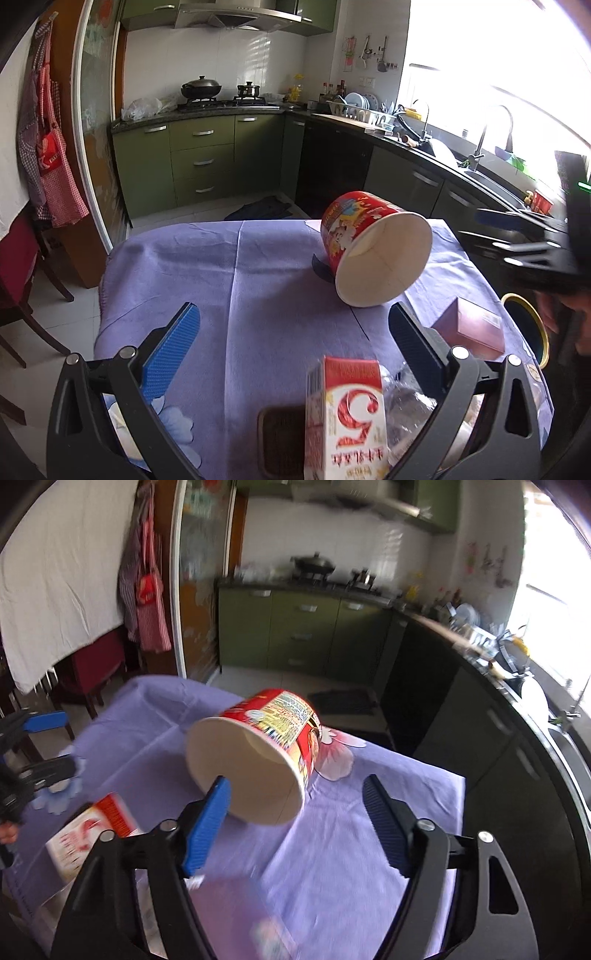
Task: Collect trash
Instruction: 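Grasp the red-and-white paper noodle cup with the right gripper while the left gripper reaches toward the milk carton, then drop the noodle cup into the trash bin with the right gripper while the left gripper grasps the milk carton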
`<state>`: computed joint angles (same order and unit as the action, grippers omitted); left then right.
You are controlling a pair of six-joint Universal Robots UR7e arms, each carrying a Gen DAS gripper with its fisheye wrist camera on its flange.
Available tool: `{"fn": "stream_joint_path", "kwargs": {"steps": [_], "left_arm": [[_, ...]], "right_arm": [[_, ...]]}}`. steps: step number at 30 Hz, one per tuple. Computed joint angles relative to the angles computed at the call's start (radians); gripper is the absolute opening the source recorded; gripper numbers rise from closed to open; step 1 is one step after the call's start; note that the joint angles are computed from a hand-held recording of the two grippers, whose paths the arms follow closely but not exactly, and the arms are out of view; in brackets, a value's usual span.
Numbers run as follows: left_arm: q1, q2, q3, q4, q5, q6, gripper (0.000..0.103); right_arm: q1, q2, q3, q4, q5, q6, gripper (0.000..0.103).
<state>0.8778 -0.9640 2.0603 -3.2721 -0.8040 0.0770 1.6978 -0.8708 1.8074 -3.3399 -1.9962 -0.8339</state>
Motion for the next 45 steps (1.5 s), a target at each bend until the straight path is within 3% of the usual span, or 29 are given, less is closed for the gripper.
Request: {"fn": "stream_joint_path", "kwargs": {"steps": [7, 12, 21, 28, 33, 37, 41, 45], "left_arm": [[0.033, 0.026, -0.035, 0.002, -0.031, 0.015, 0.097], [0.045, 0.023, -0.039, 0.017, -0.058, 0.008, 0.097], [0.03, 0.011, -0.021, -0.01, -0.069, 0.029, 0.097], [-0.018, -0.035, 0.044, -0.034, -0.066, 0.04, 0.097], [-0.053, -0.073, 0.087, 0.013, -0.083, 0.014, 0.097], [-0.09, -0.089, 0.108, 0.061, -0.088, -0.012, 0.097], [-0.124, -0.098, 0.121, 0.097, -0.083, -0.033, 0.097], [-0.139, -0.106, 0.122, 0.146, -0.082, -0.064, 0.097]], "right_arm": [[-0.023, 0.184, -0.288, 0.181, -0.09, -0.006, 0.052], [-0.041, 0.225, -0.366, 0.245, -0.088, 0.038, 0.009], [-0.043, 0.125, -0.458, 0.65, -0.044, 0.314, 0.004], [-0.083, -0.127, -0.333, 0.816, -0.101, 0.506, 0.004], [-0.194, -0.363, -0.181, 0.882, -0.119, 0.614, 0.004], [-0.331, -0.512, -0.075, 0.914, -0.127, 0.656, 0.004], [-0.471, -0.536, -0.062, 0.93, -0.106, 0.668, 0.004], [-0.564, -0.504, -0.084, 0.931, -0.064, 0.663, 0.004]]}}
